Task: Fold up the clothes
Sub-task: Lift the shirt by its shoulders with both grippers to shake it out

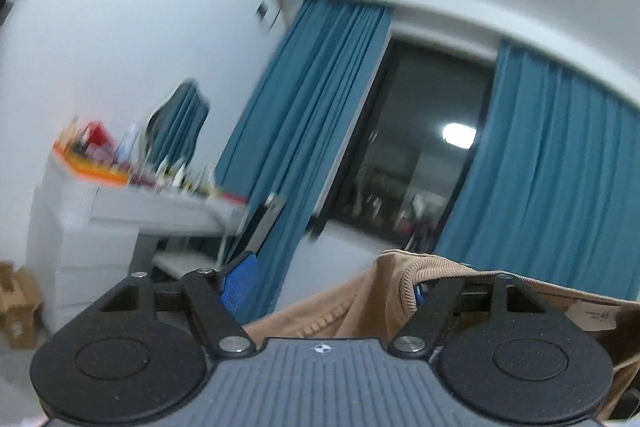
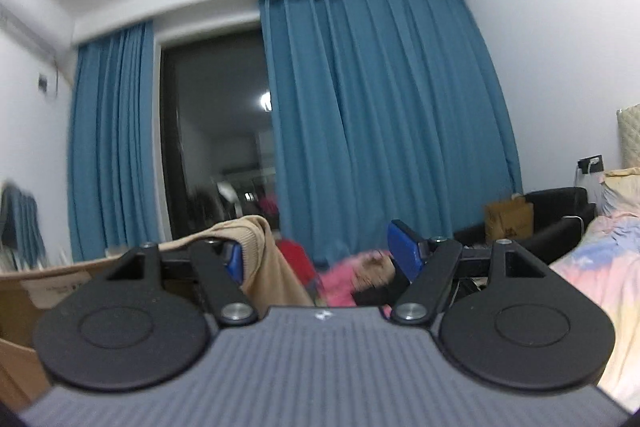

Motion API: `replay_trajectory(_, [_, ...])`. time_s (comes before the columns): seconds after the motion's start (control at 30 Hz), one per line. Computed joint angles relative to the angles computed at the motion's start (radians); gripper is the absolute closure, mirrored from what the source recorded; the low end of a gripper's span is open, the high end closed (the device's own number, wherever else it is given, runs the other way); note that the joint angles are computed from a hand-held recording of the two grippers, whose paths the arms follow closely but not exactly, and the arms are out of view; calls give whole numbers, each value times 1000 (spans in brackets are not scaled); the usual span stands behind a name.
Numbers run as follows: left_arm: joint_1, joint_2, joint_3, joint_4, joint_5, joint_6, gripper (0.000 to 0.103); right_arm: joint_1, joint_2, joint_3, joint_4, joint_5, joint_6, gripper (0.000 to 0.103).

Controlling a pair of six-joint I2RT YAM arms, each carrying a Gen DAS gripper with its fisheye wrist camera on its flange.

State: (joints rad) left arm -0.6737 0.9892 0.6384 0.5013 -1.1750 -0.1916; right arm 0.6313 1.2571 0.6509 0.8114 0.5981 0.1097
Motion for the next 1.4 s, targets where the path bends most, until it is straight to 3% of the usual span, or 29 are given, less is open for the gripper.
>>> replay_trajectory(0.1, [-67, 4, 118, 182, -25, 325, 27, -15, -131, 120, -195, -29, 13, 30])
replay_trajectory(0.17, [-111, 10, 221, 217, -24, 468, 26, -20, -196, 204, -300, -41, 1, 30])
replay_trajectory(0.3, [-202, 47, 428, 261, -17, 704, 26, -5, -295, 353, -453, -49, -44, 30])
replay_trajectory(0.4, [-252, 80, 589, 174, -19, 761, 24, -19, -326, 479, -588, -88, -25, 30])
replay_trajectory(0.53, [-262, 113, 754, -37, -10, 706, 22, -46, -316, 626, -751, -135, 2, 30])
replay_trajectory(0.67, [-193, 139, 822, -246, 35, 566, 21, -51, -303, 624, -733, -126, -68, 30])
replay_trajectory(0.77, [-41, 164, 830, -420, 150, 379, 19, -59, -281, 558, -667, -124, -87, 30])
replay_trajectory(0.87, [165, 221, 827, -547, 333, 189, 19, -112, -208, 523, -625, -166, -58, 30])
replay_trajectory(1.0, [381, 377, 804, -519, 530, 66, 18, -181, -23, 514, -532, -222, -3, 30])
replay_trajectory(1.2, [529, 796, 887, -339, 648, 11, 15, -260, 451, 681, -399, -267, 48, 30])
replay_trajectory(1.27, [554, 995, 1005, -326, 656, 6, 15, -279, 660, 821, -404, -274, 40, 30])
replay_trajectory(1.4, [593, 1420, 1405, -476, 683, -46, 15, -310, 1069, 1201, -526, -298, 41, 30])
